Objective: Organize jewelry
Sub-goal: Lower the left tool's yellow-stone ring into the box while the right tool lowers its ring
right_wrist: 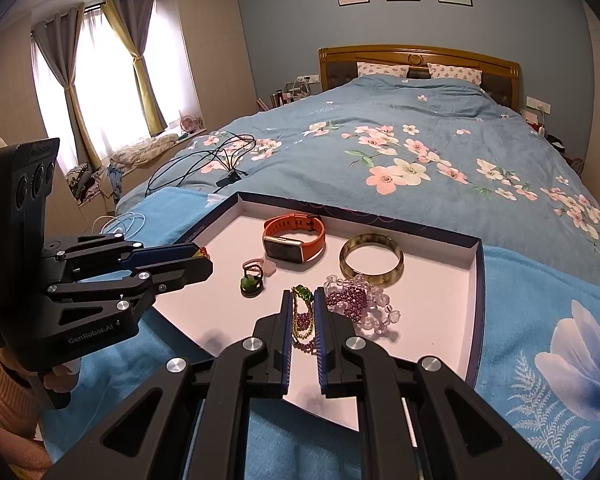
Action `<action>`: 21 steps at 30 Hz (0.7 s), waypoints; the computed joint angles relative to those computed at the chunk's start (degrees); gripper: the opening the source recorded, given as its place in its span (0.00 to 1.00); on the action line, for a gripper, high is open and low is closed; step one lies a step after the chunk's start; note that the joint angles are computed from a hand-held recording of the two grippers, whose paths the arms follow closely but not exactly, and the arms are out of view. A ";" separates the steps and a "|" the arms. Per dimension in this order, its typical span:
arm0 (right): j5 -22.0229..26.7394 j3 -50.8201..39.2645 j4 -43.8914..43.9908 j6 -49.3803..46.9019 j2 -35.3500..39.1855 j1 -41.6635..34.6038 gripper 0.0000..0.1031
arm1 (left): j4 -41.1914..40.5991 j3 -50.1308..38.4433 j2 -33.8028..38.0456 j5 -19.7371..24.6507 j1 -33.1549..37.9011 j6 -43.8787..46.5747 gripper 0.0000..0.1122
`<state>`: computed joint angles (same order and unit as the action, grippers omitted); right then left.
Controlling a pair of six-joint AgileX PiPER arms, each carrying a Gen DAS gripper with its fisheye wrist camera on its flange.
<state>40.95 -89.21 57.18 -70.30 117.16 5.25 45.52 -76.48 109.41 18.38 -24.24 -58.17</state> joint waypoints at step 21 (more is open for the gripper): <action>0.47 -4.88 -4.65 5.19 3.63 1.29 0.08 | -2.51 -2.19 2.32 1.34 0.45 2.32 0.16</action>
